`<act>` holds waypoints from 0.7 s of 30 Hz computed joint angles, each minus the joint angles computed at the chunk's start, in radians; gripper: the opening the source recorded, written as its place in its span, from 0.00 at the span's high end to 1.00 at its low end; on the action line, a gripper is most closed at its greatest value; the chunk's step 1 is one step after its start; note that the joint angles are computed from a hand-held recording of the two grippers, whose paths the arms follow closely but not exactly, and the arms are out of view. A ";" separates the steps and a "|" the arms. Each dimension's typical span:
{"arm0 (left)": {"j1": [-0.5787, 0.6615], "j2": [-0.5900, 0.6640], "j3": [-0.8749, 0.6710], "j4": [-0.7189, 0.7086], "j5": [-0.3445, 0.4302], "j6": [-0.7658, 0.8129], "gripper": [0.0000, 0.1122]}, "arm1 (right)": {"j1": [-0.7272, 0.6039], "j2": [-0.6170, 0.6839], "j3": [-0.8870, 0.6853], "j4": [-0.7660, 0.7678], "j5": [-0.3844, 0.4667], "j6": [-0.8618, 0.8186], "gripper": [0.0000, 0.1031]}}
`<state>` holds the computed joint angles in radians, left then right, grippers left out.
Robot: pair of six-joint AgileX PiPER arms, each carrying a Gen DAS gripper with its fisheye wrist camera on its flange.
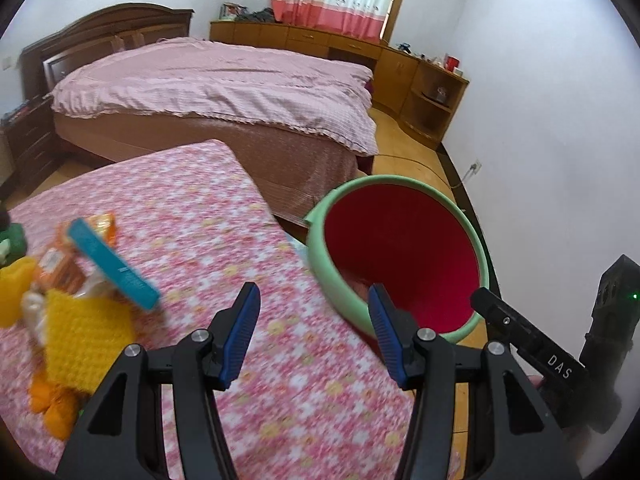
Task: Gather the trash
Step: 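Move both open grippers back toward the items on the bed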
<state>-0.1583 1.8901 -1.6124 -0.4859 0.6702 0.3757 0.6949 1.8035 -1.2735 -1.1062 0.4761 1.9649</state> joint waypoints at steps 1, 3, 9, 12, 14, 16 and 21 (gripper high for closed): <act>0.008 -0.015 0.017 -0.002 -0.005 0.002 0.50 | 0.003 -0.002 0.001 0.003 -0.005 -0.002 0.37; 0.027 -0.049 0.055 -0.006 -0.017 0.007 0.50 | 0.016 -0.002 -0.006 0.010 -0.005 -0.005 0.37; 0.095 -0.141 0.167 -0.012 -0.058 0.021 0.50 | 0.073 -0.001 -0.045 0.015 0.030 -0.026 0.37; 0.121 -0.178 0.217 0.003 -0.084 0.013 0.50 | 0.102 -0.002 -0.057 0.014 0.044 -0.027 0.37; 0.147 -0.200 0.253 -0.007 -0.091 0.024 0.50 | 0.121 0.001 -0.065 0.013 0.057 -0.026 0.37; 0.174 -0.214 0.276 -0.018 -0.091 0.034 0.50 | 0.137 0.007 -0.074 0.025 0.070 -0.035 0.37; 0.242 -0.239 0.324 -0.005 -0.095 0.036 0.50 | 0.171 0.026 -0.094 0.046 0.085 -0.052 0.37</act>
